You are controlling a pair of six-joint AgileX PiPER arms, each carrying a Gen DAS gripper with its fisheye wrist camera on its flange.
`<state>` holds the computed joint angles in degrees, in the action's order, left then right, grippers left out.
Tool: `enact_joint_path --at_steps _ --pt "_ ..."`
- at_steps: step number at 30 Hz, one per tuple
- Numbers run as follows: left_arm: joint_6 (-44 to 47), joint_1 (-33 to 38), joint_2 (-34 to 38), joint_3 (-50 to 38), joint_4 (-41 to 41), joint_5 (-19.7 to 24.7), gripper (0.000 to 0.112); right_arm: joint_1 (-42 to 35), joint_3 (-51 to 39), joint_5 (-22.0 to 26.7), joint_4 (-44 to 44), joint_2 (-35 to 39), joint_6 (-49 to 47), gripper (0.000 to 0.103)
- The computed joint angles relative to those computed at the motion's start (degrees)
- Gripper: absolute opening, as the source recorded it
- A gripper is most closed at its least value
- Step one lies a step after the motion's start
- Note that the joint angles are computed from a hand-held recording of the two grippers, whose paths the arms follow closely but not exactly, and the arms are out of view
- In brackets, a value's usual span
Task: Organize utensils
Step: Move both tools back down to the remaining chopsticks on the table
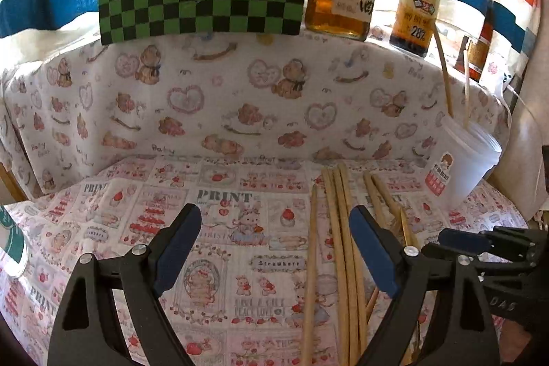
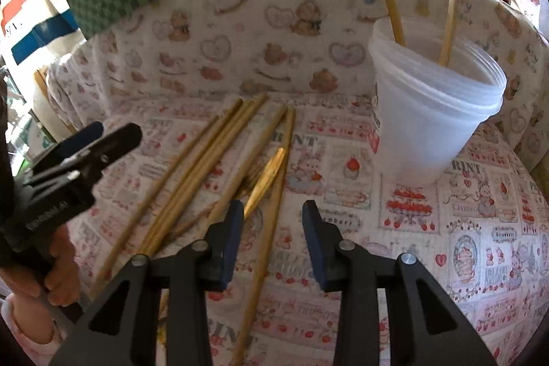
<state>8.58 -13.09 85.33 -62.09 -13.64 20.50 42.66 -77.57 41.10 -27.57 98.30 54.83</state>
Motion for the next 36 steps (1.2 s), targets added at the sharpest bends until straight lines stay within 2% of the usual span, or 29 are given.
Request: enact_joint_path --at_steps 3,5,7,10,13,14,16,18,21,24,28,31,34,36 --pt "0.04 0.42 0.47 -0.53 -0.45 0.68 0.087 2.66 0.75 2.69 -9.91 -0.12 8.11 0.034" --pt "0.32 0.73 0.36 -0.47 -1.12 0.60 0.087 4.88 2.30 4.04 -17.49 -1.20 14.05 0.037" --pt "1.34 1.15 0.35 -0.38 -2.37 0.50 0.087 4.94 3.78 3.51 -19.60 -2.74 15.80 0.047" --pt "2.21 1.59 0.37 -0.44 -3.61 0.88 0.087 6.34 5.07 6.26 -25.98 -3.56 21.48 0.060" --pt "3.83 2.63 0.53 -0.46 -6.16 1.50 0.087 5.97 6.03 7.36 -27.39 -4.54 22.59 0.068" --pt "4.42 3.08 0.79 -0.66 -7.15 1.94 0.087 5.79 6.44 7.31 -27.70 -4.95 23.15 0.070" --pt "6.00 4.12 1.57 -1.34 -9.60 3.25 0.087 5.88 6.88 8.04 -29.44 -5.19 25.14 0.082" --pt "7.80 5.05 2.18 -1.81 -12.10 4.32 0.087 6.56 7.28 9.75 -32.40 -5.27 27.22 0.088" --pt "9.51 5.61 2.18 -1.62 -14.22 4.50 0.087 8.46 7.60 13.81 -37.46 -4.80 29.79 0.092" --pt "8.66 4.91 1.59 -1.12 -12.75 3.63 0.087 10.58 8.27 17.72 -42.98 -4.29 32.63 0.093" --pt "7.46 4.02 0.80 -0.61 -10.72 2.57 0.087 10.31 8.29 15.61 -42.23 -4.78 31.79 0.093" --pt "7.38 3.94 0.44 -0.19 -10.75 1.92 0.087 9.35 8.54 12.11 -40.36 -5.53 31.32 0.093" --pt "6.66 3.68 0.38 -0.12 -9.88 1.73 0.087 9.09 7.85 12.55 -38.95 -5.02 31.07 0.093" --pt "5.15 3.24 0.79 -0.64 -8.03 2.15 0.087 7.64 7.15 10.80 -35.62 -4.92 28.26 0.093"
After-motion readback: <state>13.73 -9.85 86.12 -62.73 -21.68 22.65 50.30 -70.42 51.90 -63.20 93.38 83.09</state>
